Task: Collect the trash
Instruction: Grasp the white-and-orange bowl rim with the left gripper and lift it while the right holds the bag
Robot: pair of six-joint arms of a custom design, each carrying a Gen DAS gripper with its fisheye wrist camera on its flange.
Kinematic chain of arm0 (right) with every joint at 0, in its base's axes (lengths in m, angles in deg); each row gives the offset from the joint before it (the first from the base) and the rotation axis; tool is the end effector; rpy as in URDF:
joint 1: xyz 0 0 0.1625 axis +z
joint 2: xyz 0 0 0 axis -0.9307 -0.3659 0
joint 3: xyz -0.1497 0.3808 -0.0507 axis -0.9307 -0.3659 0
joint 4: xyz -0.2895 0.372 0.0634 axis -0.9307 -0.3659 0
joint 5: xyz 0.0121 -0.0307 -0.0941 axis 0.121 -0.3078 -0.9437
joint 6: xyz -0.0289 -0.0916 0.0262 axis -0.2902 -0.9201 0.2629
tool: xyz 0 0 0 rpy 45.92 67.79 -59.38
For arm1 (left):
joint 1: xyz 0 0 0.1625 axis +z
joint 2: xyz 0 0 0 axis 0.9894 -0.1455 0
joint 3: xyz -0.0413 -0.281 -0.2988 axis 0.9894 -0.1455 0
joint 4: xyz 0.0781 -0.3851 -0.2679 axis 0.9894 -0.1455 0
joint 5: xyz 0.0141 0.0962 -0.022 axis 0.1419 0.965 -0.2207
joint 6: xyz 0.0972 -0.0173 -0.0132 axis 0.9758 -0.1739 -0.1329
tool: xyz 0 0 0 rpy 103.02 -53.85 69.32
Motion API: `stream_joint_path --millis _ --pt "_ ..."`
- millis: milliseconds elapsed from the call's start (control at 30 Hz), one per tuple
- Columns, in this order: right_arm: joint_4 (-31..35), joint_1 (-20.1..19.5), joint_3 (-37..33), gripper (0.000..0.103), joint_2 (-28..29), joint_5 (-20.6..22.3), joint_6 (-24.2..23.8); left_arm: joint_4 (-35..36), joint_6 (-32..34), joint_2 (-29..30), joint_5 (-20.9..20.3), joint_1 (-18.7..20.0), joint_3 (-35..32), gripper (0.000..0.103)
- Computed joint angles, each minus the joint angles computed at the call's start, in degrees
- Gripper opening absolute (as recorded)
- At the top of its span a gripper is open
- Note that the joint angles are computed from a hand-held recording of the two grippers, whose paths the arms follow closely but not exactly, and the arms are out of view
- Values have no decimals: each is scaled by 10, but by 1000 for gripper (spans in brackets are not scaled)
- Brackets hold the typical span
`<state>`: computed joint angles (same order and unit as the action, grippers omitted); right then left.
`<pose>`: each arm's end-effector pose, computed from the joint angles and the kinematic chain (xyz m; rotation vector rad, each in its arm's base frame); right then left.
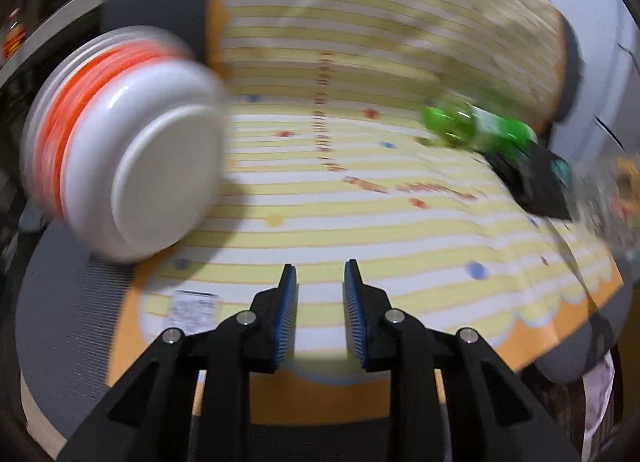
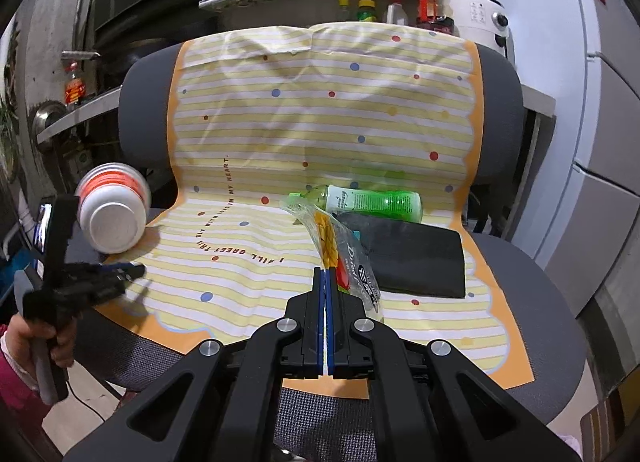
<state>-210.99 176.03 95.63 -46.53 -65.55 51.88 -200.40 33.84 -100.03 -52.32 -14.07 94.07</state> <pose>0.3205 -0.7300 0.1502 0.7491 -2.2306 1.0587 -0.1018 -0.7820 0.2749 0.3343 2.2704 -0.8951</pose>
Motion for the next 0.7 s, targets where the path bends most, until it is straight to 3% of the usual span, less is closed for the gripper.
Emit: stream_joint_path --millis 100,167,267,567,700 --pt "5 0 -3 1 0 -1 0 -29 3 -27 -28 -11 35 32" --pt "9 0 -5 1 0 4 3 -67 8 -54 -20 -22 62 45" --pt "9 1 -7 1 3 11 4 -106 15 -92 -14 -33 94 51" --pt "15 3 -4 1 5 10 5 -249 51 -139 23 -50 127 52" --pt "14 2 -4 1 5 9 8 -272 70 -116 82 -42 92 52"
